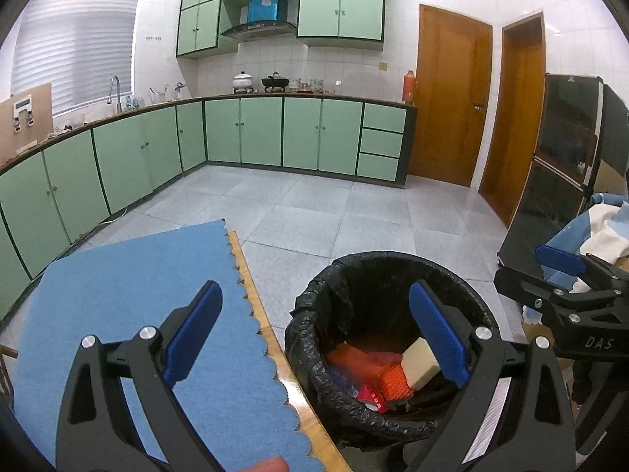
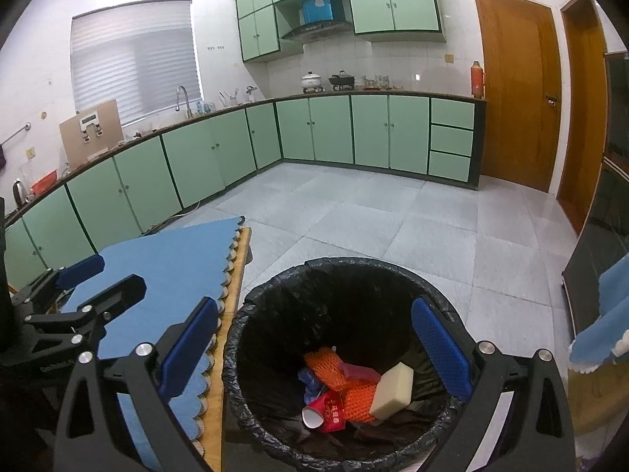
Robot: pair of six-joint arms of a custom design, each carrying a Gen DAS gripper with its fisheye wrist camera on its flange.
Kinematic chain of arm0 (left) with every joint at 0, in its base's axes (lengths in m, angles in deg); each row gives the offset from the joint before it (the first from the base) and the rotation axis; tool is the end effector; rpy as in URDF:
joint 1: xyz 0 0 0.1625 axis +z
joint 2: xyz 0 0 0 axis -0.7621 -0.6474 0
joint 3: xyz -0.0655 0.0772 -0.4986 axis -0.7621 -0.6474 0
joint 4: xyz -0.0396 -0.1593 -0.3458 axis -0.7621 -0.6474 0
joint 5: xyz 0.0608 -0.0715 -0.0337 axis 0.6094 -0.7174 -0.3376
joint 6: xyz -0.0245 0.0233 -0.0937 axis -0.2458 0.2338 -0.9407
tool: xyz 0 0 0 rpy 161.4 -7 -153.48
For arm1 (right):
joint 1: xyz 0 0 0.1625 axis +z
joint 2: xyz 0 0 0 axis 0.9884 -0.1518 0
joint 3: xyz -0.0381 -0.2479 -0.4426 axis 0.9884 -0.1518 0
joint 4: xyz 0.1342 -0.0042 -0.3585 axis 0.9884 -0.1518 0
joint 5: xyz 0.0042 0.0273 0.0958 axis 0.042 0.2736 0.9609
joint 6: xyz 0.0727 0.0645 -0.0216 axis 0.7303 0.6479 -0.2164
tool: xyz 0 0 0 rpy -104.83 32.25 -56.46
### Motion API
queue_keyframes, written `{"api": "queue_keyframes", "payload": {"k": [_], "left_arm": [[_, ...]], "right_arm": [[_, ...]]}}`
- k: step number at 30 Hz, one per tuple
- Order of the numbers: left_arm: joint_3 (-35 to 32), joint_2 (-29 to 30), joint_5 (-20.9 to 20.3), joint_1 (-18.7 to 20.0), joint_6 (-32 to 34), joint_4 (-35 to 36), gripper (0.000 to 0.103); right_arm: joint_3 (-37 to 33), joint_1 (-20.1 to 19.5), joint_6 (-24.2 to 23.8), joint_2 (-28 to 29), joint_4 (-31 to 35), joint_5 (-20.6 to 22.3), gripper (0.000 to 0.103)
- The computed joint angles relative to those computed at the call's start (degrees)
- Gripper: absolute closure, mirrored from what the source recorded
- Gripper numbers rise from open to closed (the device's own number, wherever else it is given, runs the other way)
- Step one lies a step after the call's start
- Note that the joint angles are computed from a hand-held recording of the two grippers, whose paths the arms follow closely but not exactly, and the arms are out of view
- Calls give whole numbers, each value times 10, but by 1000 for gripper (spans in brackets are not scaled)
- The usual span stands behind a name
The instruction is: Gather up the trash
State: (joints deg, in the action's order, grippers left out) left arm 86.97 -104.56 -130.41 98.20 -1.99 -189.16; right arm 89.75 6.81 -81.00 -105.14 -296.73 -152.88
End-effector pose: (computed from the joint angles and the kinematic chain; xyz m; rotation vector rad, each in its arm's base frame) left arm -0.2342 -0.5773 0.0533 0.6618 2.2075 -1.1856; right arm 0.0941 -0.5801 0.2035 0.6024 -2.2983 1.1613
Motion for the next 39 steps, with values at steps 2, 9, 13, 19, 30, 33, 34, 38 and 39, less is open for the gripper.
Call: {"api": "queue_keyframes", "payload": {"k": [2, 9, 13, 19, 30, 33, 34, 38, 39], "left_arm": [[3, -2, 1, -1, 1, -4, 10], [14, -8, 7, -5, 0, -17, 10], [18, -11, 12, -7, 0, -22, 10], [19, -11, 14, -7, 1, -26, 10], [22, -15, 20, -8, 3, -27, 10], [22, -16, 19, -9, 2, -26, 10], [22, -16, 20, -8, 2, -25, 10], [23, -16, 19, -9, 1, -24, 10], [23, -16, 20, -9, 2, -25, 10]], "right_arm": [[1, 1, -2, 0, -3, 0, 6], [4, 5, -7, 0, -7, 1, 6], [4, 9, -12, 2, -11, 0, 6], [2, 11, -15, 4, -9, -1, 6], [0, 15, -18, 5, -5, -2, 6], [1, 15, -17, 5, -6, -2, 6], [1, 15, -17, 5, -6, -2, 6], [1, 15, -16, 6, -8, -2, 6], [2, 15, -15, 6, -8, -1, 6]]}}
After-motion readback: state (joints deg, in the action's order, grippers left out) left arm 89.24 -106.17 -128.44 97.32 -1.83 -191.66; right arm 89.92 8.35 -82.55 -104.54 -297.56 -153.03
